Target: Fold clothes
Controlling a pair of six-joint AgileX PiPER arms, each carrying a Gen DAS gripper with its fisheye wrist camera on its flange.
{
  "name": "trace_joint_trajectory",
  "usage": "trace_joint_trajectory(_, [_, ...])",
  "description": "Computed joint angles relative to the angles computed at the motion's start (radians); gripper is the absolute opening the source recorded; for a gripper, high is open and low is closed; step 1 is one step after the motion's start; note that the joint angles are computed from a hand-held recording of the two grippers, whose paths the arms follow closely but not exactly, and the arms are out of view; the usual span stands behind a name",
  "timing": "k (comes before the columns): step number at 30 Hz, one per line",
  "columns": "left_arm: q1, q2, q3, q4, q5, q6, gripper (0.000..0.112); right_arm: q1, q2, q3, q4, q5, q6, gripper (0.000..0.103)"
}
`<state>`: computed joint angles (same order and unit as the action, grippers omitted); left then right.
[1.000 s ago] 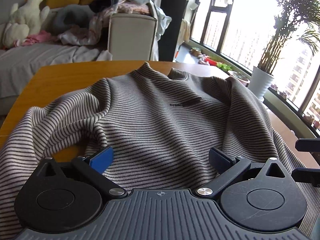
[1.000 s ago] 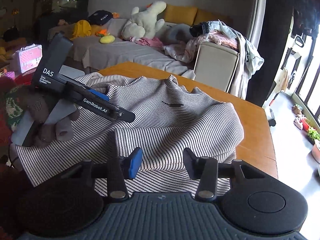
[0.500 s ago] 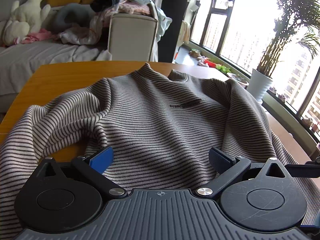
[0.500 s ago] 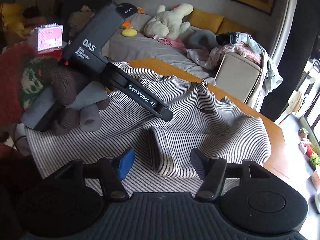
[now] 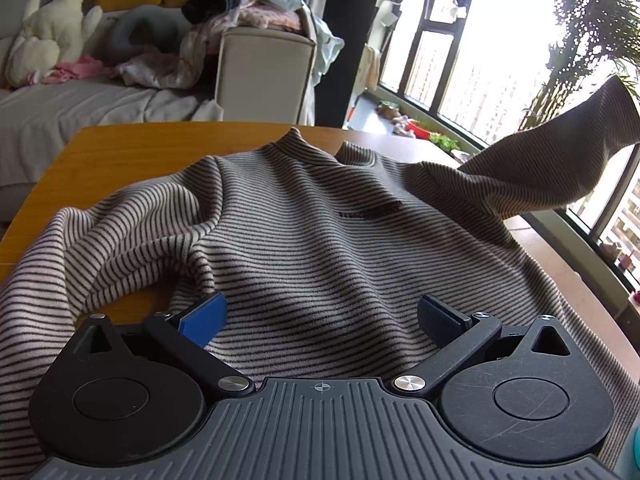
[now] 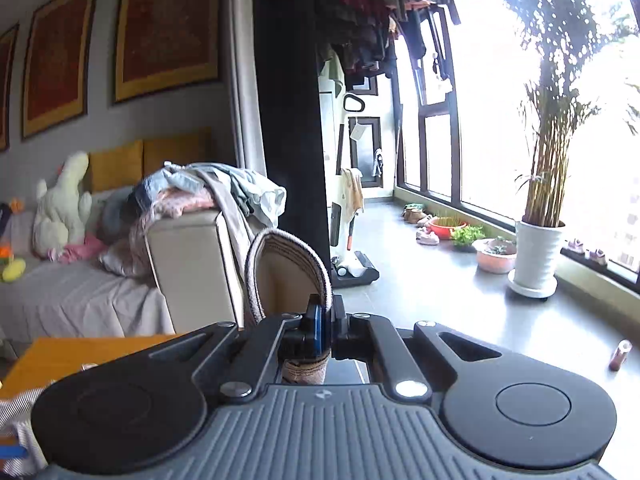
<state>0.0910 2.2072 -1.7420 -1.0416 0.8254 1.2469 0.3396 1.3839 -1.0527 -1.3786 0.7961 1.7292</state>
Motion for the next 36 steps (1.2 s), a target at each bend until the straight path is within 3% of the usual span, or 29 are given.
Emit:
trace_joint_trajectory(3, [0.000, 0.001, -0.001, 0.000, 0.000, -0.001, 0.103, -0.011, 0.050, -0.057, 0.004, -0.082, -0.006, 0.004])
trace_joint_trajectory(10, [0.001, 0.003, -0.006, 0.001, 0.005, -0.002, 0.103, 0.026, 0.275, -0.445, -0.005, -0.227, -0.161, 0.004])
trace_joint_trajectory(17, [0.003, 0.003, -0.002, -0.004, 0.005, 0.006, 0.103, 0.080, 0.549, -0.778, 0.293, -0.327, -0.516, 0.004])
trace_joint_trajectory(23, [0.009, 0.006, -0.003, -0.014, 0.015, 0.010, 0.103, 0.096, 0.735, -0.975, 0.646, -0.318, -0.829, 0.005])
trace_joint_trajectory(25, [0.012, 0.008, -0.006, -0.016, 0.021, 0.008, 0.103, 0.095, 0.736, -0.939, 0.695, -0.353, -0.862, 0.017])
trace_joint_trajectory(27, [0.014, 0.011, -0.010, -0.017, 0.027, 0.006, 0.103, 0.091, 0.711, -0.871, 0.671, -0.409, -0.818, 0.056])
trace_joint_trajectory(29, [0.015, 0.012, -0.012, -0.017, 0.029, 0.005, 0.103, 0.083, 0.664, -0.770, 0.562, -0.463, -0.701, 0.060])
trace_joint_trajectory(32, [0.014, 0.010, -0.011, -0.016, 0.028, 0.003, 0.103, 0.063, 0.605, -0.634, 0.401, -0.462, -0.504, 0.060])
trace_joint_trajectory(34, [0.012, 0.010, -0.012, -0.012, 0.026, 0.002, 0.103, 0.020, 0.580, -0.542, 0.440, -0.489, -0.464, 0.060])
trace_joint_trajectory(36, [0.011, 0.011, -0.014, -0.009, 0.025, 0.000, 0.103, -0.027, 0.572, -0.467, 0.597, -0.515, -0.542, 0.059])
